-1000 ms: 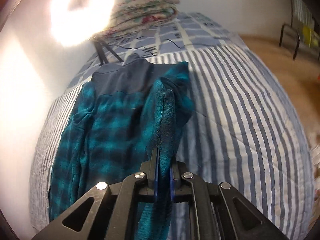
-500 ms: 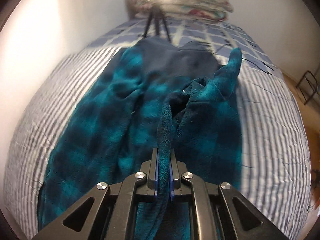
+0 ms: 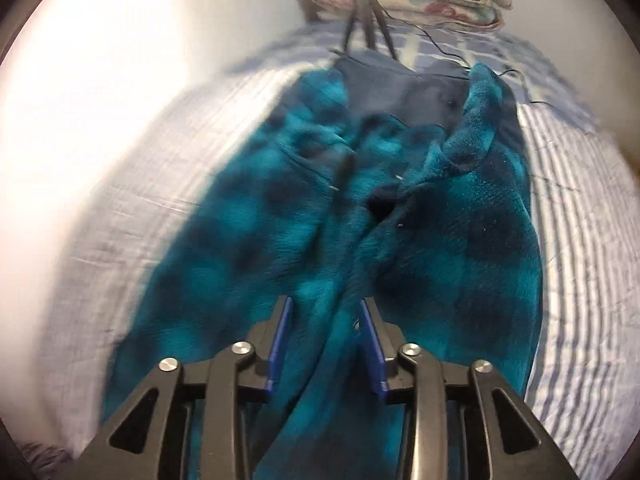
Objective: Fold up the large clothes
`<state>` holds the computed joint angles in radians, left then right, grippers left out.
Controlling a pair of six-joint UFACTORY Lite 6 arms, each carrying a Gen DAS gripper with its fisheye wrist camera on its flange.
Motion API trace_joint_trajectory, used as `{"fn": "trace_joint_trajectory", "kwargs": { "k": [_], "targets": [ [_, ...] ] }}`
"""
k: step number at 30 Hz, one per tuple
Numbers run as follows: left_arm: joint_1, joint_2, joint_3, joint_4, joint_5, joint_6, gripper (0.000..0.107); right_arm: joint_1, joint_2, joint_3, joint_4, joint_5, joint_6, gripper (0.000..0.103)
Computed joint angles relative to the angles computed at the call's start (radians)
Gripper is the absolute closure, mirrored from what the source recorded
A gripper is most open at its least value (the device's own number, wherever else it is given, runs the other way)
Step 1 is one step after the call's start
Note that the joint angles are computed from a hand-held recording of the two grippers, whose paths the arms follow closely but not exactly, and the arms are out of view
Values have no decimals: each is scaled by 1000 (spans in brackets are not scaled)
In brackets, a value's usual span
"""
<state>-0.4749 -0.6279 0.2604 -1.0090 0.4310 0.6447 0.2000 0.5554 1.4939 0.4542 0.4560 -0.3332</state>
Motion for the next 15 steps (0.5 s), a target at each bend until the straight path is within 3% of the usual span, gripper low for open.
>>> {"fn": "trace_joint_trajectory", "kwargs": {
  "k": [3, 6, 9, 11, 13, 15],
  "targets": [
    [13, -94, 9, 162, 86, -123, 99, -73, -198, -195, 215, -27, -250, 67],
    [85, -186, 53, 289, 224, -180, 99, -147, -304, -285, 254, -58, -285, 68],
    [216, -175, 150, 346, 339, -115, 94, -259, -357, -342, 349, -80, -373, 72],
    [310, -106, 239, 383, 367, -58, 84, -295, -311, -288, 315, -80, -338, 73],
    [344, -11, 320, 446, 332, -62, 77, -321, -257, -223, 303, -72, -319, 73],
    [390, 100, 404, 499, 290, -66, 77, -333, -111, -47, 243, -70, -230, 73]
  ]
}}
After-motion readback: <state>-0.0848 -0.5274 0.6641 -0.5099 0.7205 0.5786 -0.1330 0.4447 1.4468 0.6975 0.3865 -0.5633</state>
